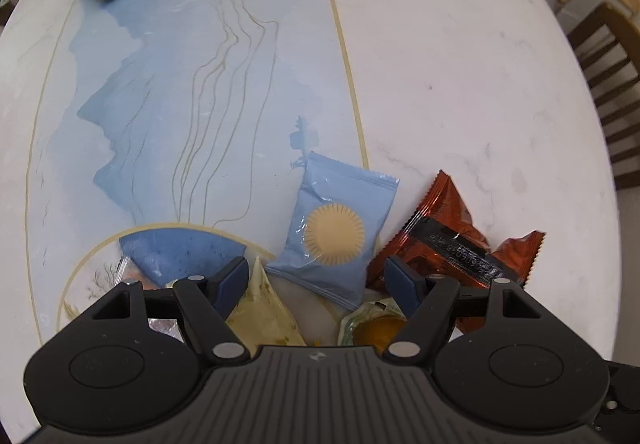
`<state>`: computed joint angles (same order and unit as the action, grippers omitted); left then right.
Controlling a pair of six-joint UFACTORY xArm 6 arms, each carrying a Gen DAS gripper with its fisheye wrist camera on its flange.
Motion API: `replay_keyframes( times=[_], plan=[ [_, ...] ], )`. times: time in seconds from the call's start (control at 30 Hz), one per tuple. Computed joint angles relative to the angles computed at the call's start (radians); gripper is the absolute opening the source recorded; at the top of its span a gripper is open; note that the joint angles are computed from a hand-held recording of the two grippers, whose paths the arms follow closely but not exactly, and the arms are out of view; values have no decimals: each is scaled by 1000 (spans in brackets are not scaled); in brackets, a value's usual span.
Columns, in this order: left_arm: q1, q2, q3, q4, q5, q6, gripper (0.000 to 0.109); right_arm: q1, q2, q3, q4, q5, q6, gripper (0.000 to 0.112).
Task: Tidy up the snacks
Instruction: 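Lift the light-blue cookie packet with the left gripper while right holds purple candy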
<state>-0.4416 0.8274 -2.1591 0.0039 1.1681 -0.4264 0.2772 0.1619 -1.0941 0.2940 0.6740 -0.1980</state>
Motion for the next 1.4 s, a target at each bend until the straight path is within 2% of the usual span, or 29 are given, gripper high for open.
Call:
replay_keyframes(
  times=[0.17,0.33,0.47,0.7,0.87,1.1,1.4],
  plan=[
    [3,40,-41,-3,24,-6,74,2,14,-10,4,-3,2,21],
    [0,13,20,7,-19,-7,73,-5,18,-12,11,-2,-6,20],
    [-11,-33,97,36,-71,-21,58,-3,17,-7,5,-8,0,21],
    [1,-120,232,20,-148,-61,53,5,-1,6,-16,-12,33,20],
    [18,-231,366,-4,-191,-78,53,5,-46,29,2,-10,24,20],
    [41,-387,493,-3,-204,-92,53,16,-162,79,23,-3,11,20],
    [60,-677,752,-23,-272,-87,53,63,-350,150,-2,11,67,21]
  ],
)
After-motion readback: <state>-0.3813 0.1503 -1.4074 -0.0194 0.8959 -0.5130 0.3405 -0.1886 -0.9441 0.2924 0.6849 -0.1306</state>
